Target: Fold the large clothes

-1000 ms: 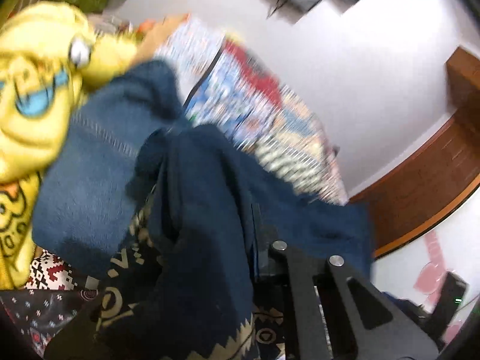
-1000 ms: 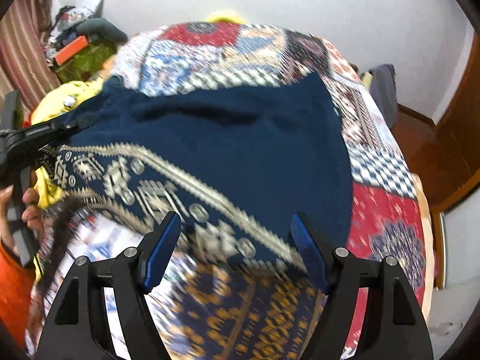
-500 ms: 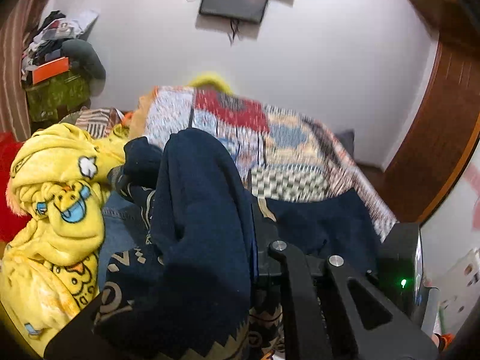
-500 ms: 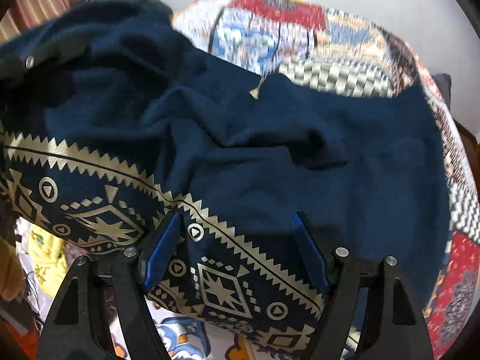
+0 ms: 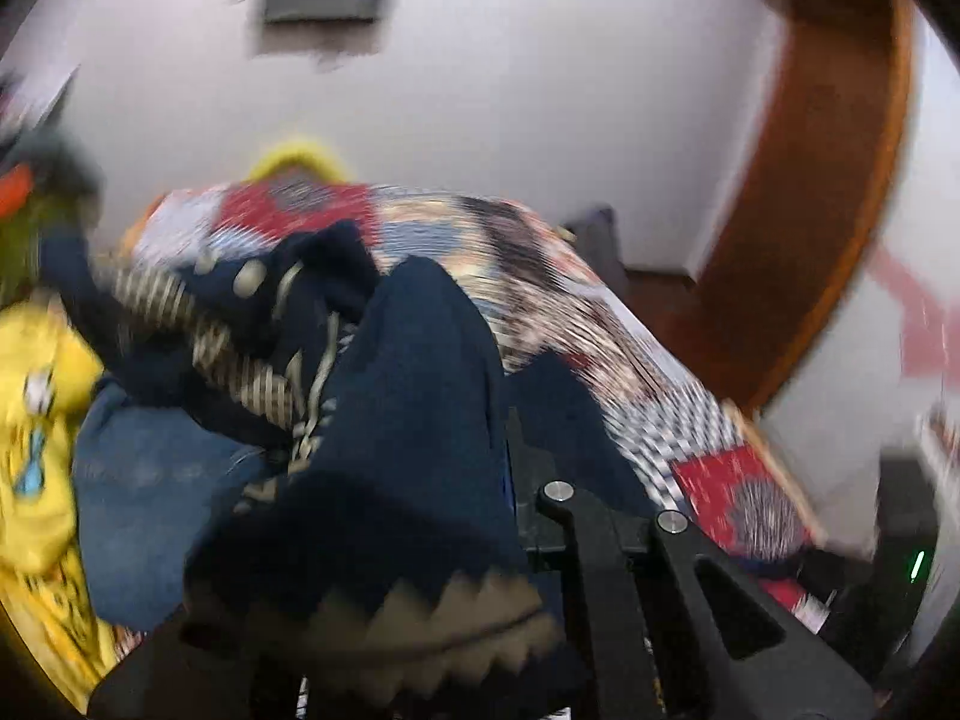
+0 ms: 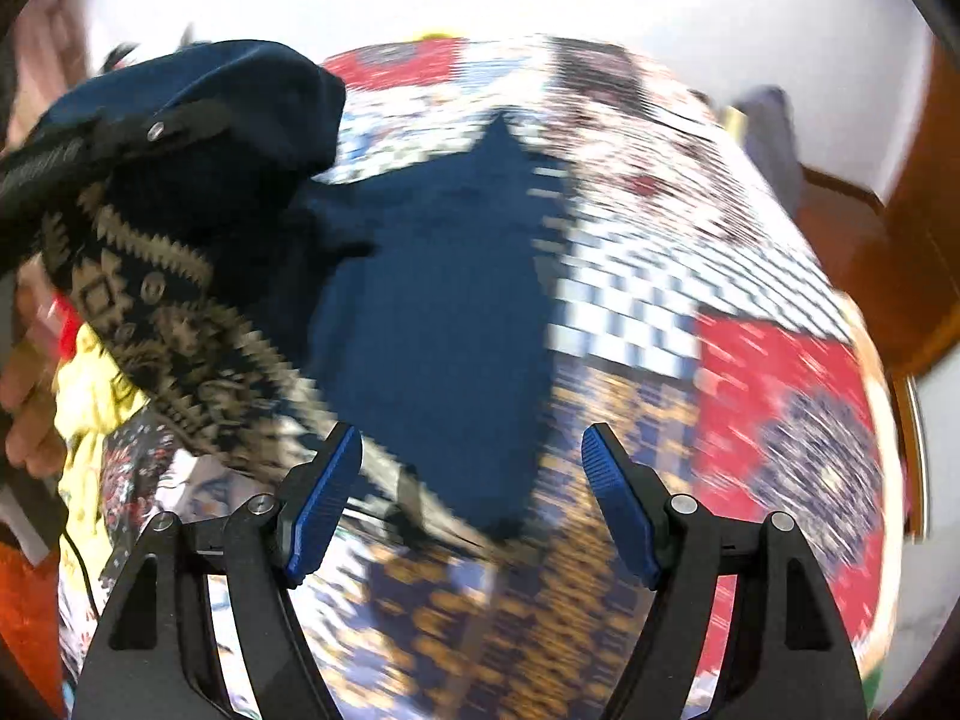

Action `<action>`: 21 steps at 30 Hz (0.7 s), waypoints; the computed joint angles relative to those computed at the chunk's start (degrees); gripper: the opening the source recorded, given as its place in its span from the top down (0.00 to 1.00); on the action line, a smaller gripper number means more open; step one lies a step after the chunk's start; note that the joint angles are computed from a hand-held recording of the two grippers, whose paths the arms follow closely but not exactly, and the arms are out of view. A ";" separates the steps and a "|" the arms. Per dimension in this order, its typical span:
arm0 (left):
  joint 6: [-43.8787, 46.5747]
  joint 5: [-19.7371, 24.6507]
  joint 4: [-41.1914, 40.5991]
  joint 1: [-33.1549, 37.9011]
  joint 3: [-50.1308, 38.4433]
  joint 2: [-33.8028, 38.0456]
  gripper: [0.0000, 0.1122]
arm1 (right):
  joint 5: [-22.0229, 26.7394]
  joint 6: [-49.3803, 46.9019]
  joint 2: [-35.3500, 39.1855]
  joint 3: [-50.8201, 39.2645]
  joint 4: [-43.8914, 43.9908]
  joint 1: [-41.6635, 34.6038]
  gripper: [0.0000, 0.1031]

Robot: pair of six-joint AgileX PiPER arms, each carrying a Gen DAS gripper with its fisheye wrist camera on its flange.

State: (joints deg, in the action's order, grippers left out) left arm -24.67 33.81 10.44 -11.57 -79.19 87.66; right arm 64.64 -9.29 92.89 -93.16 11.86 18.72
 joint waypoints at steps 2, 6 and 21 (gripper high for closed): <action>2.40 2.39 2.15 -5.45 -2.95 3.74 0.91 | 0.88 -0.33 -0.51 0.28 2.01 -4.26 0.30; 11.92 7.44 -6.11 -7.92 -5.92 10.83 0.91 | 1.99 -0.89 -1.84 1.90 6.44 -11.07 0.29; 21.00 9.22 -13.54 -7.95 4.06 -3.48 0.36 | 3.27 -5.73 -5.92 -0.07 11.89 -14.63 0.30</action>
State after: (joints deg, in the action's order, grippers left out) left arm -3.67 43.03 -3.10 -19.52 -75.13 84.18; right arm 67.91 -15.02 86.98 -93.23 23.75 4.09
